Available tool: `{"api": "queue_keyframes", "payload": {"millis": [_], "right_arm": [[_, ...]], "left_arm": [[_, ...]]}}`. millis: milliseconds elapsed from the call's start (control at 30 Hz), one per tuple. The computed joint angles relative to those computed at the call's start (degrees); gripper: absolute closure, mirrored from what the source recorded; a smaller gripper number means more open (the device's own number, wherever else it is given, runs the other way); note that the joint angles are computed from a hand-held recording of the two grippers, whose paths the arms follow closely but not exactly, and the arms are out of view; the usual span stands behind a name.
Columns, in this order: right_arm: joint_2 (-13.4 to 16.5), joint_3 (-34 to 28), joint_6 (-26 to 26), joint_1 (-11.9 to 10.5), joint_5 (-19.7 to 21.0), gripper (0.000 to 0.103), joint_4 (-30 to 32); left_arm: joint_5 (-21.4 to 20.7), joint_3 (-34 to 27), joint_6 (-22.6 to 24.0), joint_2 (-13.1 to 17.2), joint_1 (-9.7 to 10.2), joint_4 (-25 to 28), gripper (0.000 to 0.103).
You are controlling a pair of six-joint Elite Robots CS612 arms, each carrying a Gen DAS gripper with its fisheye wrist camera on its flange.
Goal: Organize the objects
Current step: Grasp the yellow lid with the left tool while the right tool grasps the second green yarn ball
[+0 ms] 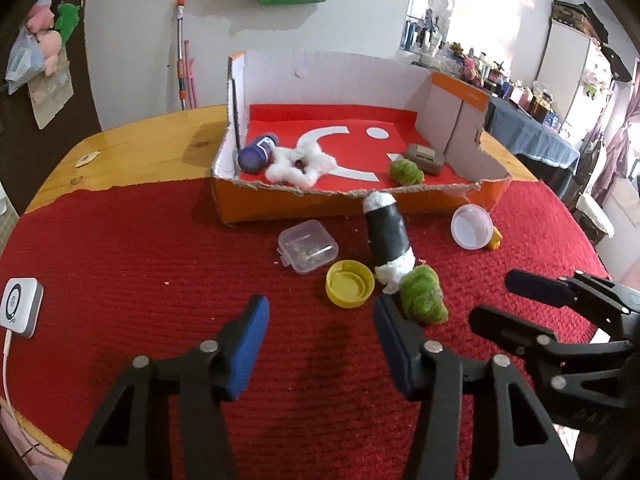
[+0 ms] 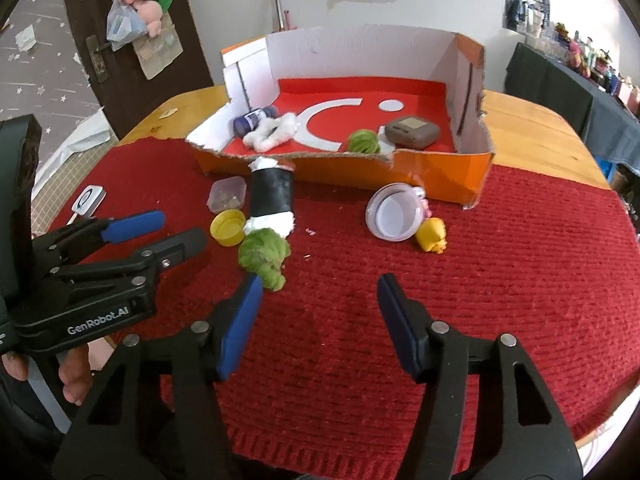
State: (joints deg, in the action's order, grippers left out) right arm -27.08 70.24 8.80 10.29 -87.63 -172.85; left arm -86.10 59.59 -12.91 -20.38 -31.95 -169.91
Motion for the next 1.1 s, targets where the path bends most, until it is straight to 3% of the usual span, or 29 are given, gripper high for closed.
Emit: {"api": "queue_keyframes", "payload": {"millis": [600,1100], "right_arm": [[2.9,-5.2,-3.4,0.2,3.0,0.052,4.8],[4.9,-9.2,-4.7,-0.1,6.7,0.052,6.5]], "left_arm": [[-4.0,-3.8,1.6,1.9,0.67,4.4,0.066],[-4.9,-2.7,1.9,1.2,1.35,3.9,0.068]]}}
